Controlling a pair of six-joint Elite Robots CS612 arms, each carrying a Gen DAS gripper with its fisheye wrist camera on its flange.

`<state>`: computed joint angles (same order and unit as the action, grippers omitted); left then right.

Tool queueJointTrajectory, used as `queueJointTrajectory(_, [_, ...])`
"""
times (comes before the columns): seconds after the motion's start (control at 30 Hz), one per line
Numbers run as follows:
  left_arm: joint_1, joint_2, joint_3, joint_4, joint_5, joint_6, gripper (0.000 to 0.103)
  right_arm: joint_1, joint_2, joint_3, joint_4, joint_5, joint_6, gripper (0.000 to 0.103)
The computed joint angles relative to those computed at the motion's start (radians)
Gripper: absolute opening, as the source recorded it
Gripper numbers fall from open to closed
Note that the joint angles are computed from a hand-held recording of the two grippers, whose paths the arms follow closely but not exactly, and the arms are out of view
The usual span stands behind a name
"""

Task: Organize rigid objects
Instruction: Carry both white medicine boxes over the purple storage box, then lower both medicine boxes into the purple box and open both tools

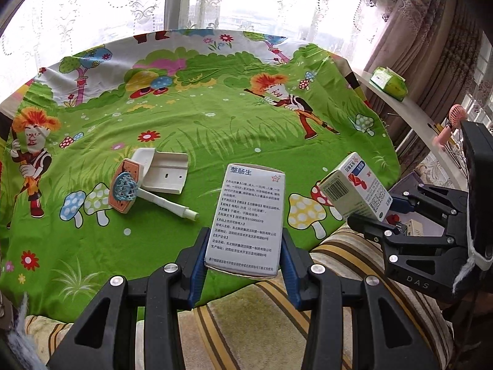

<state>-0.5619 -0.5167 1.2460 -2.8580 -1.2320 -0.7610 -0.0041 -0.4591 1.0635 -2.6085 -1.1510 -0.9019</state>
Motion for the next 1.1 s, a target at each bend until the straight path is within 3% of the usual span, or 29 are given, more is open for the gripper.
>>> queueJointTrajectory(0.53, [-0.048, 0.09, -0.209, 0.077, -0.095, 0.117, 0.043, -0.09, 0.007, -0.009, -0.075, -0.031, 0.154, 0.044])
queueJointTrajectory(1.1, [-0.081, 0.193, -0.422, 0.127, -0.259, 0.234, 0.043, -0.176, 0.04, -0.086, -0.154, -0.137, 0.37, 0.044])
